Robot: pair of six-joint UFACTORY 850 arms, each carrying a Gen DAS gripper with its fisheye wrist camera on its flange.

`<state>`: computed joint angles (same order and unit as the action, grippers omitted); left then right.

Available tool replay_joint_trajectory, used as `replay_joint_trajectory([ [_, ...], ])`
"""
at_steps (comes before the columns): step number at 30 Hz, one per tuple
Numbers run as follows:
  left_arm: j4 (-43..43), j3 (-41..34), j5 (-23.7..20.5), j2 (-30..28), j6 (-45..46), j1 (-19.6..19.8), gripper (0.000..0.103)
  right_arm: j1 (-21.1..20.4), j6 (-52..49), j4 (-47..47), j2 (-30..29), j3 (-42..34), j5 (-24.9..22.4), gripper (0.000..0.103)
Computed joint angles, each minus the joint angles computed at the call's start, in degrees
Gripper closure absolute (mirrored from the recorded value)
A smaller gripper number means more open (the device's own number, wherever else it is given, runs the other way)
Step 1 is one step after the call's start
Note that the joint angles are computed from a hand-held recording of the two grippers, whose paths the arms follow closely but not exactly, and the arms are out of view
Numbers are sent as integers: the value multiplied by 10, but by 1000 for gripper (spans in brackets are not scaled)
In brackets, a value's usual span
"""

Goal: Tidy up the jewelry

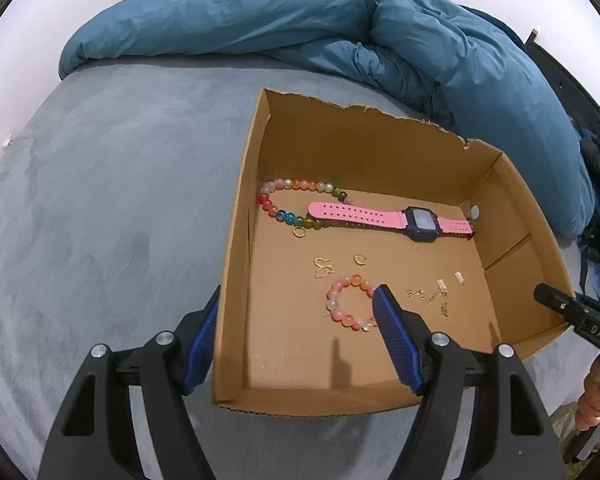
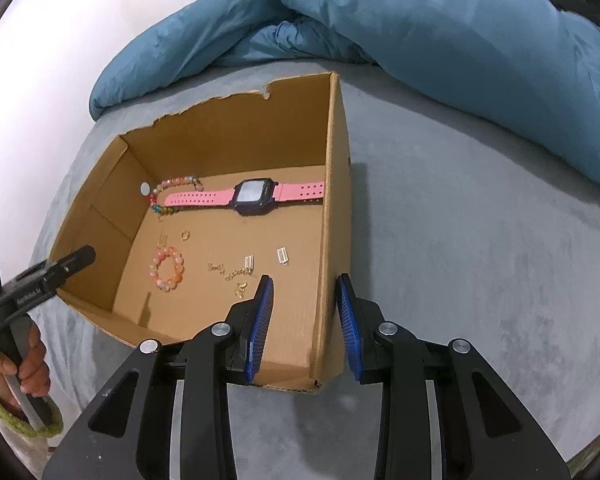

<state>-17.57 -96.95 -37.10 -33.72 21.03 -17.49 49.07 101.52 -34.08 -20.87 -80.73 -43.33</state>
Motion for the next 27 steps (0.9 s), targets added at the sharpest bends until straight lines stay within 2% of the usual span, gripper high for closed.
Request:
replay_joint_trajectory([
  [12, 22, 103, 46, 68, -29, -4, 34, 25, 66, -39, 11, 23, 12, 72],
  [19, 47, 127, 56, 88, -52, -10, 33, 15, 77, -54, 15, 39, 37, 72],
  [27, 17, 173, 73, 120, -13, -2, 33, 13, 72, -48, 11, 33, 36, 72],
])
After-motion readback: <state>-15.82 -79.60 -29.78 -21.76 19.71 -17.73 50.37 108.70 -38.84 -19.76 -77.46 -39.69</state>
